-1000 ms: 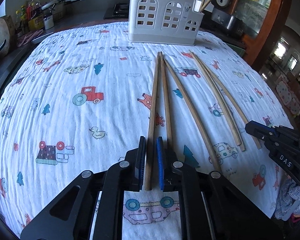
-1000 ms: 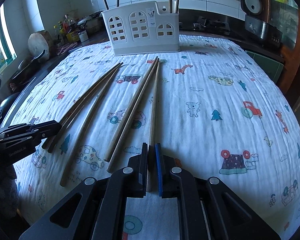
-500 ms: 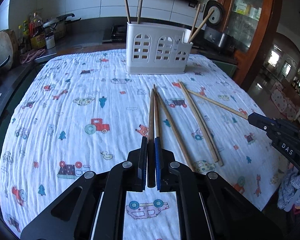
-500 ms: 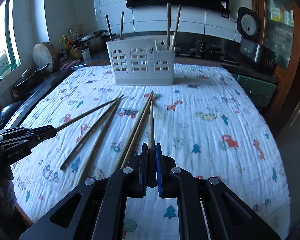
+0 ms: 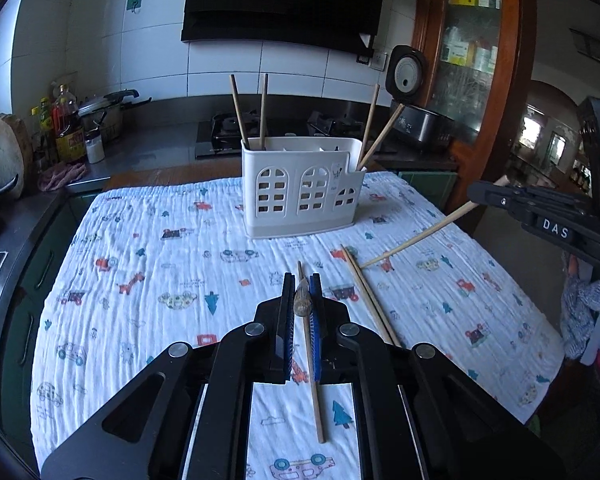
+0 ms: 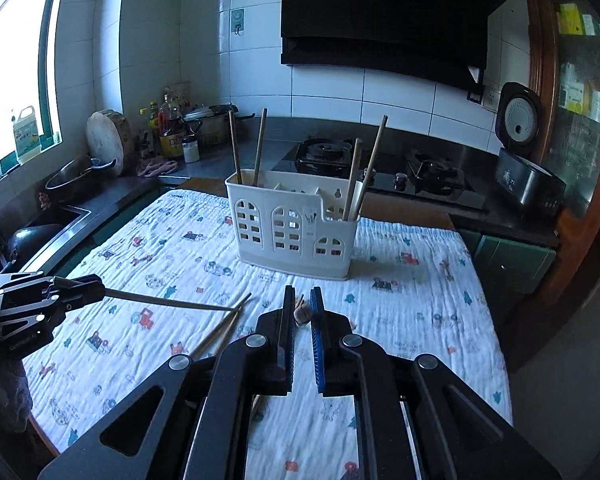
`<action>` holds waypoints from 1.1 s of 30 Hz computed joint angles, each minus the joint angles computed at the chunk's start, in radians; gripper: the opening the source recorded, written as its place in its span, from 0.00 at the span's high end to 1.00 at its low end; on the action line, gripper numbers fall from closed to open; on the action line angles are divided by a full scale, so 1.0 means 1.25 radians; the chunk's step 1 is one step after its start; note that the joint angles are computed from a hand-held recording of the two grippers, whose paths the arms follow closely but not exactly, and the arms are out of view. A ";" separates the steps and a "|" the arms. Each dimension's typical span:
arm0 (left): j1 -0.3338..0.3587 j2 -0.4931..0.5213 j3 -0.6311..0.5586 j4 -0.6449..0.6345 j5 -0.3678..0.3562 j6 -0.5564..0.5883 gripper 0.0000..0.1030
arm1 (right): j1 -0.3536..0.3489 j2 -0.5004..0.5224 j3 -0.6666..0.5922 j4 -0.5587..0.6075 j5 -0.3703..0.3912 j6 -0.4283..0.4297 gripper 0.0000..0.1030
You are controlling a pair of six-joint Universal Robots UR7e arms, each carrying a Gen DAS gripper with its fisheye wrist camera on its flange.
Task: Organize utensils
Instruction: 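Lift both held chopsticks up and carry them over the white holder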
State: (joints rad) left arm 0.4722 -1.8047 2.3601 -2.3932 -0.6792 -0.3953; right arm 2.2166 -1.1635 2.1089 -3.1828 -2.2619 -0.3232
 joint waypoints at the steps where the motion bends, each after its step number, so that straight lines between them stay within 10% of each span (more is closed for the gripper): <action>1: 0.006 0.007 -0.007 -0.011 -0.004 0.012 0.94 | -0.001 0.000 -0.017 0.018 0.004 -0.002 0.93; 10: 0.079 0.090 -0.102 -0.088 -0.042 0.119 0.94 | -0.001 0.041 -0.217 0.174 0.018 -0.019 0.93; 33: 0.092 0.242 -0.372 -0.207 -0.050 0.357 0.94 | -0.040 0.206 -0.490 0.184 0.004 -0.091 0.93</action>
